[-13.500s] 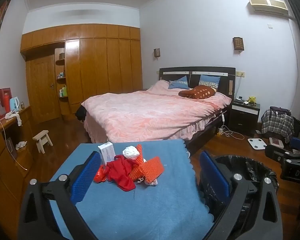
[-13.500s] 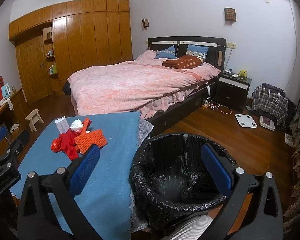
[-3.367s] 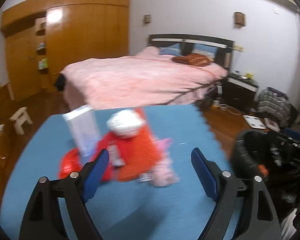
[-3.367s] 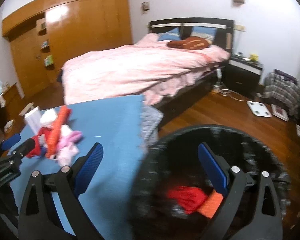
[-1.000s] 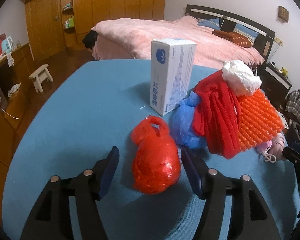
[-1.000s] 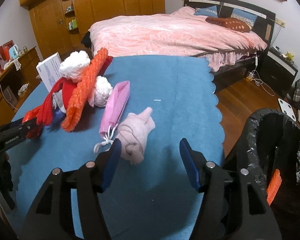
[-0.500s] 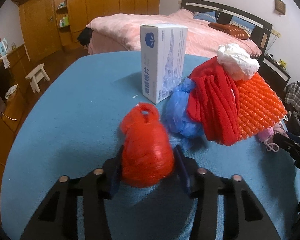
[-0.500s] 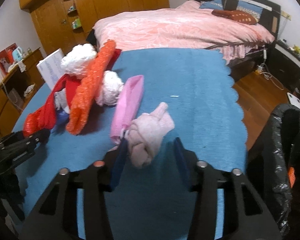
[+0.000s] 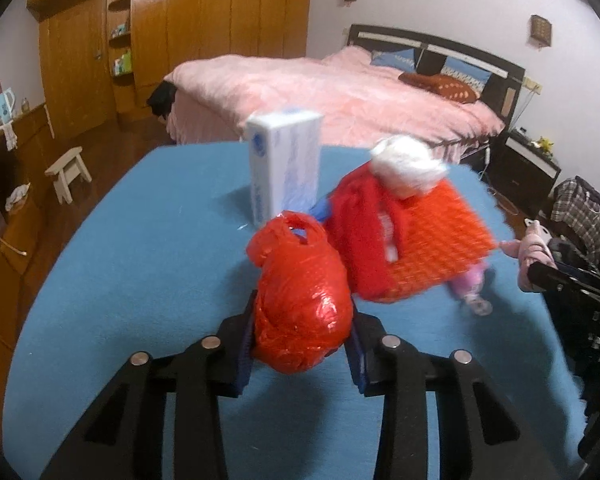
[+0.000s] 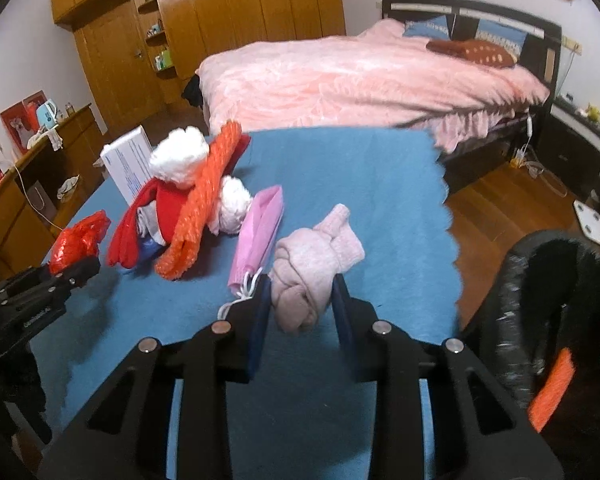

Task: Collect trash
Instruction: 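Carry the bag and sock over the trash bin and open both tools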

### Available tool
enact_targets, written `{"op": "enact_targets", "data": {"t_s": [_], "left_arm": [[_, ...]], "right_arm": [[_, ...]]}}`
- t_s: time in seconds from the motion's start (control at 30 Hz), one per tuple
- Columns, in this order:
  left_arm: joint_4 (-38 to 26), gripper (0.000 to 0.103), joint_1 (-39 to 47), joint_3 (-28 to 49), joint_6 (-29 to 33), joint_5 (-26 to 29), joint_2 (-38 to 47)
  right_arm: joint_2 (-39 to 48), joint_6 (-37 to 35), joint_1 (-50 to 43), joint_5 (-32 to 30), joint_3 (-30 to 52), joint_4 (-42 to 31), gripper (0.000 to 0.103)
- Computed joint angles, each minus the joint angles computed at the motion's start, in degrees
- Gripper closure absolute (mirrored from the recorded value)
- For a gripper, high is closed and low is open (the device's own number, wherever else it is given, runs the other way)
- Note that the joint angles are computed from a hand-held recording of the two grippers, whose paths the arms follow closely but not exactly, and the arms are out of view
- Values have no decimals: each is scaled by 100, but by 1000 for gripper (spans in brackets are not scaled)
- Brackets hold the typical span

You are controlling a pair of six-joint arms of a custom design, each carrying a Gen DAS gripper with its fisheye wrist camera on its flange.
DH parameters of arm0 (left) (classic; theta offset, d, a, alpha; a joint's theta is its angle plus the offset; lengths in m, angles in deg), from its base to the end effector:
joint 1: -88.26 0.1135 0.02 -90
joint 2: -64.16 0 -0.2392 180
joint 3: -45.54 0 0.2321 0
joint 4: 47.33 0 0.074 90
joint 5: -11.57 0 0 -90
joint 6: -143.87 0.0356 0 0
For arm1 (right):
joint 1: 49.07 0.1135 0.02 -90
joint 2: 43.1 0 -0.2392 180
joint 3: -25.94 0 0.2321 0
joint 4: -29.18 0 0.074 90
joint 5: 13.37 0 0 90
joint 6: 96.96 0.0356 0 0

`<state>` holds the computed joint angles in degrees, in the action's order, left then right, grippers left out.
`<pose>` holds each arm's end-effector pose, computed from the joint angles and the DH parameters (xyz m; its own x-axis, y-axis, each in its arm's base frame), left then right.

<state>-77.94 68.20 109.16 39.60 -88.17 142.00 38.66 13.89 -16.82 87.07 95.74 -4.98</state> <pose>0.2575 -0.0876 0.2134 -0.6974 -0.0040 -0.7167 0.0552 0.9967 -0.0592 0.2473 0.1484 0.2236 -0.7186 -0.0396 -0.6942 -0.1742 0.9768 0.1246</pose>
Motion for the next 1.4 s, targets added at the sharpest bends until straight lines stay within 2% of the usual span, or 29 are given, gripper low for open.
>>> {"op": "enact_targets", "data": {"t_s": [0.2, 0.43, 0.6, 0.77, 0.9, 1.17, 1.4], "left_arm": [[-259, 65, -853, 309, -87, -405, -292], [-350, 65, -1798, 1088, -153, -444, 202], [-284, 65, -2452, 1842, -160, -377, 911], [-244, 65, -3032, 2582, -138, -366, 1634], [-297, 65, -3363, 3420, -149, -244, 2378], [-738, 64, -3867, 5309, -68, 34, 3877], [-1219, 63, -3978, 6680, 5, 380, 4843]], "right_arm": [[-931, 12, -167, 14, -361, -222, 73], [-2207, -134, -874, -87, -709, -866, 73], [-3121, -511, -1942, -407, -974, -1432, 73], [-3875, -1232, -3568, -1074, -1239, -1930, 73], [-4159, -1865, -4863, -1699, -1419, -2102, 73], [-4117, -2897, -6935, -2811, -1557, -2164, 73], [-3853, -3537, -8071, -3478, -1636, -2168, 72]]}}
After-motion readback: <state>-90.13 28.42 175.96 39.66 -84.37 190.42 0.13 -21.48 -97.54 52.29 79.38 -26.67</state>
